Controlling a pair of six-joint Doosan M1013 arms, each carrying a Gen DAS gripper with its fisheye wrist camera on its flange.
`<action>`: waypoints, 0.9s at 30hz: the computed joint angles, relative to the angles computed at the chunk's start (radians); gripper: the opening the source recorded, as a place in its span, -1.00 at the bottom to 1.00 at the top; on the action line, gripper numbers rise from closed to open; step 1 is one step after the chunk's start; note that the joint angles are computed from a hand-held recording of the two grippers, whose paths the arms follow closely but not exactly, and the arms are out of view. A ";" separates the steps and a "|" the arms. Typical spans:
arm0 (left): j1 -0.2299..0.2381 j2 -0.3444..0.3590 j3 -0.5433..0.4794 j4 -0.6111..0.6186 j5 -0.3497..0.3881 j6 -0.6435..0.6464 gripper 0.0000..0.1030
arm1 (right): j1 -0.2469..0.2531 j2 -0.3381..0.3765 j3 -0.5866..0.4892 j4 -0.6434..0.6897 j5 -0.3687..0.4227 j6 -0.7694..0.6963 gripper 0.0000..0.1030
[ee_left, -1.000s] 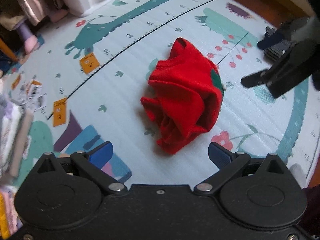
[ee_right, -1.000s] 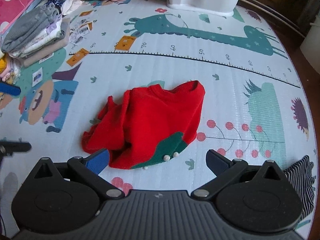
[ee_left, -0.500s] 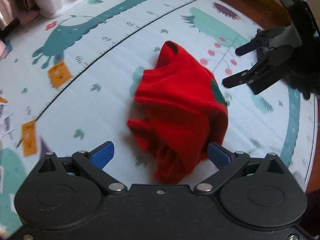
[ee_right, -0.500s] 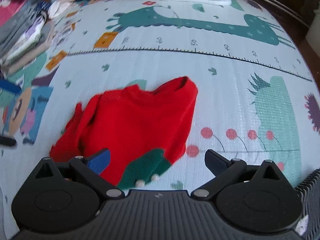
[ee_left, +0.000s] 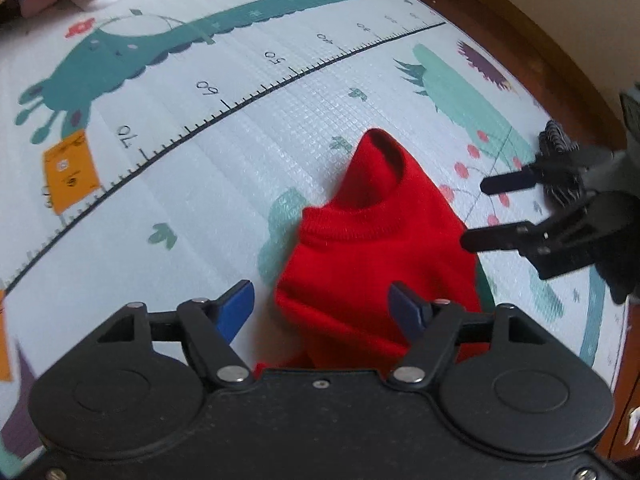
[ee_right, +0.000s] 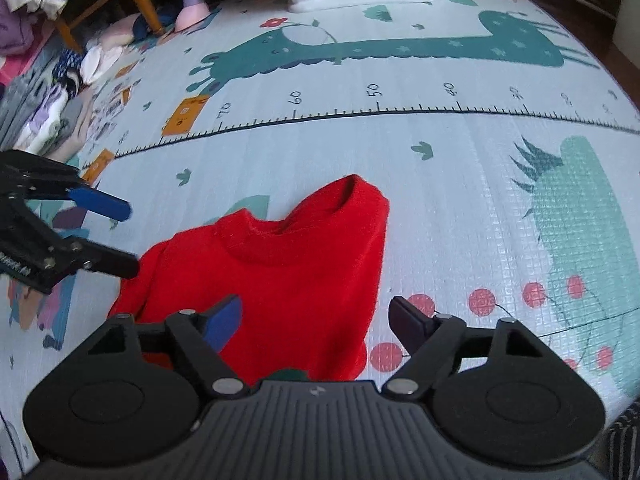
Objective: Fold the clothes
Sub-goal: 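Move both tools toward the red sweater and close the left gripper on it, then lift the sweater with the left gripper while the right gripper grasps another edge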
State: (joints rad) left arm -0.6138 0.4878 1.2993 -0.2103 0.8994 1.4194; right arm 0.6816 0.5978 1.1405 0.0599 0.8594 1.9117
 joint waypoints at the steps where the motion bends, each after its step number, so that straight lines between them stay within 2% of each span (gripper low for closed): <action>1: 0.004 0.009 -0.005 -0.013 -0.001 0.008 0.44 | -0.003 -0.001 0.007 0.007 -0.010 0.003 0.56; 7: 0.025 0.052 -0.026 -0.110 0.014 0.022 0.43 | -0.013 0.000 0.029 0.029 -0.030 0.008 0.56; 11: 0.031 0.074 -0.037 -0.154 0.031 0.051 0.34 | -0.013 0.002 0.032 0.045 -0.033 0.005 0.56; 12: 0.031 0.075 -0.036 -0.159 0.030 0.050 0.24 | -0.013 0.001 0.033 0.048 -0.035 0.006 0.57; 14: 0.028 0.073 -0.033 -0.149 0.021 0.047 -0.15 | -0.014 -0.001 0.035 0.054 -0.039 0.003 0.58; 15: 0.024 0.069 -0.032 -0.131 0.018 0.053 -0.49 | -0.014 -0.002 0.036 0.057 -0.041 0.001 0.58; 16: 0.020 0.065 -0.032 -0.114 0.015 0.059 -0.73 | -0.013 -0.003 0.037 0.058 -0.042 -0.002 0.58; 19: 0.012 0.047 -0.021 -0.083 -0.006 0.100 -0.88 | -0.012 -0.008 0.043 0.061 -0.049 -0.019 0.57; 24: -0.004 0.006 0.008 -0.056 -0.045 0.249 -0.93 | -0.009 -0.017 0.055 0.059 -0.056 -0.051 0.57; 27: -0.027 -0.030 0.033 -0.035 -0.073 0.390 -0.94 | -0.003 -0.023 0.057 0.059 -0.050 -0.104 0.57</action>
